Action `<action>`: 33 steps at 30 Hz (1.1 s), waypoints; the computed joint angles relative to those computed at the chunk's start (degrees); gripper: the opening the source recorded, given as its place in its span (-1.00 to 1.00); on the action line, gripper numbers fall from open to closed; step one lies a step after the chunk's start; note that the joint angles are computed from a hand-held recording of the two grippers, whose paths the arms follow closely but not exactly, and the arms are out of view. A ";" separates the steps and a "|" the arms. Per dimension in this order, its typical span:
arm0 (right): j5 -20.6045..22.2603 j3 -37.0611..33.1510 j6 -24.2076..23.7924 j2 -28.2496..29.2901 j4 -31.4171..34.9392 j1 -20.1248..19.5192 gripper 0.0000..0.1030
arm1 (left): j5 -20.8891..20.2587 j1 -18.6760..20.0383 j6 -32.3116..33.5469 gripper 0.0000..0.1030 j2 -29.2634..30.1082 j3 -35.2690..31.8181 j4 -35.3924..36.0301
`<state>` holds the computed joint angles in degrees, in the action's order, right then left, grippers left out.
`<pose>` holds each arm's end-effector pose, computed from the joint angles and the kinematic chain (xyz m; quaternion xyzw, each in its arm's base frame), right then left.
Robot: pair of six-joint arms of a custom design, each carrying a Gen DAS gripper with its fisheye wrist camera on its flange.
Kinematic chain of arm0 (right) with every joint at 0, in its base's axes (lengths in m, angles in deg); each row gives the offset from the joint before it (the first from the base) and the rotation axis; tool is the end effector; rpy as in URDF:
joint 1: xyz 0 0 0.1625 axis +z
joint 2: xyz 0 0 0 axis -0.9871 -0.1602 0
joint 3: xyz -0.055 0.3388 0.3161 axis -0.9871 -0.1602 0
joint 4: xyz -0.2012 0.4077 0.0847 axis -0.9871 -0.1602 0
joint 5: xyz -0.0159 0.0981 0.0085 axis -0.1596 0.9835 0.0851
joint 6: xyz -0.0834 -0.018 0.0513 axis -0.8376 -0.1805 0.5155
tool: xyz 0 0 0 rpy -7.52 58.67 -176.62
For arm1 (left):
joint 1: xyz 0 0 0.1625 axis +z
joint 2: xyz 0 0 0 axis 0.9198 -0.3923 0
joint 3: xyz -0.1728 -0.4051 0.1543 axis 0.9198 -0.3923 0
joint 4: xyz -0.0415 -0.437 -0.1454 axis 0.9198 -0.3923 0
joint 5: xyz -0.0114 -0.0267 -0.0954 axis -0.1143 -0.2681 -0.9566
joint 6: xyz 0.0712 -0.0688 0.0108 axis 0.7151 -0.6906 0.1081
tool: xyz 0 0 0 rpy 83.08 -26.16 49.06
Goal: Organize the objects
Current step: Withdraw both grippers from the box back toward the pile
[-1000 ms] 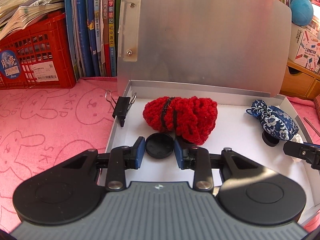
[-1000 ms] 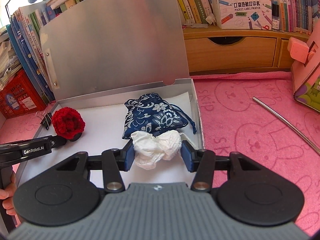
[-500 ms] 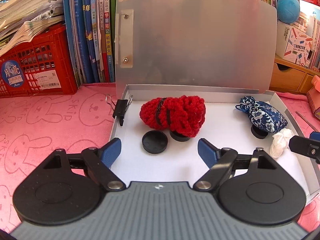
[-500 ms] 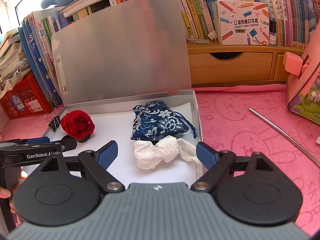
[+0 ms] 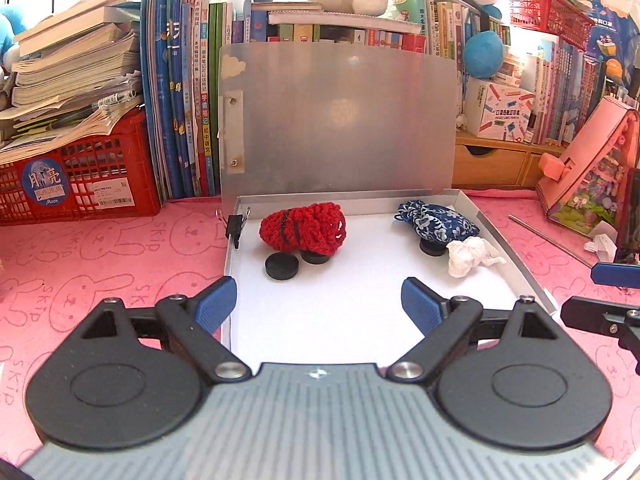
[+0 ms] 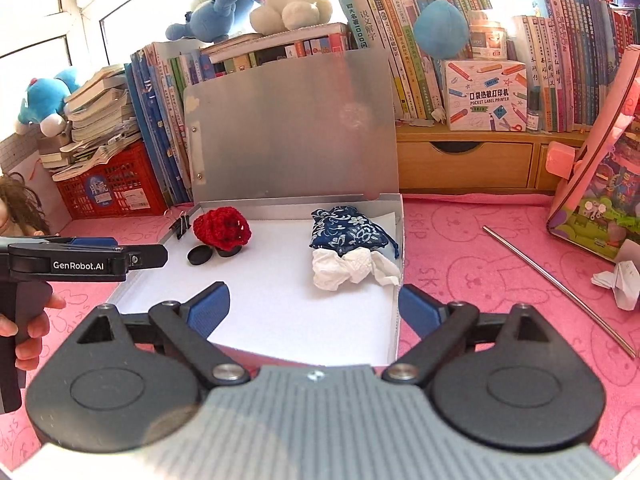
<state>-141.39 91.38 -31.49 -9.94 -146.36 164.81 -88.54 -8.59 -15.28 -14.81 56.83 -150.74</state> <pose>0.0407 -0.5613 0.1772 0.0722 -0.8104 0.4903 0.3124 -0.2388 -0.7153 0.0200 0.4021 0.8436 -0.3078 0.1788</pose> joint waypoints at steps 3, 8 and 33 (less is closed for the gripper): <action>1.09 3.64 -1.73 -0.21 -3.09 0.39 0.90 | -2.46 0.07 -0.50 0.80 -3.21 5.21 -1.83; 1.97 8.79 -3.85 0.84 -8.62 0.76 0.91 | -3.37 -0.12 -0.49 0.80 -7.27 12.60 -5.09; 1.21 18.06 -10.10 19.68 -40.12 5.72 0.94 | -2.96 2.62 5.28 0.81 -14.27 35.61 -27.27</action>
<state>-140.17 109.44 -41.59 9.74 -186.47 170.53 -91.51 -5.97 -10.00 -29.08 92.44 -178.02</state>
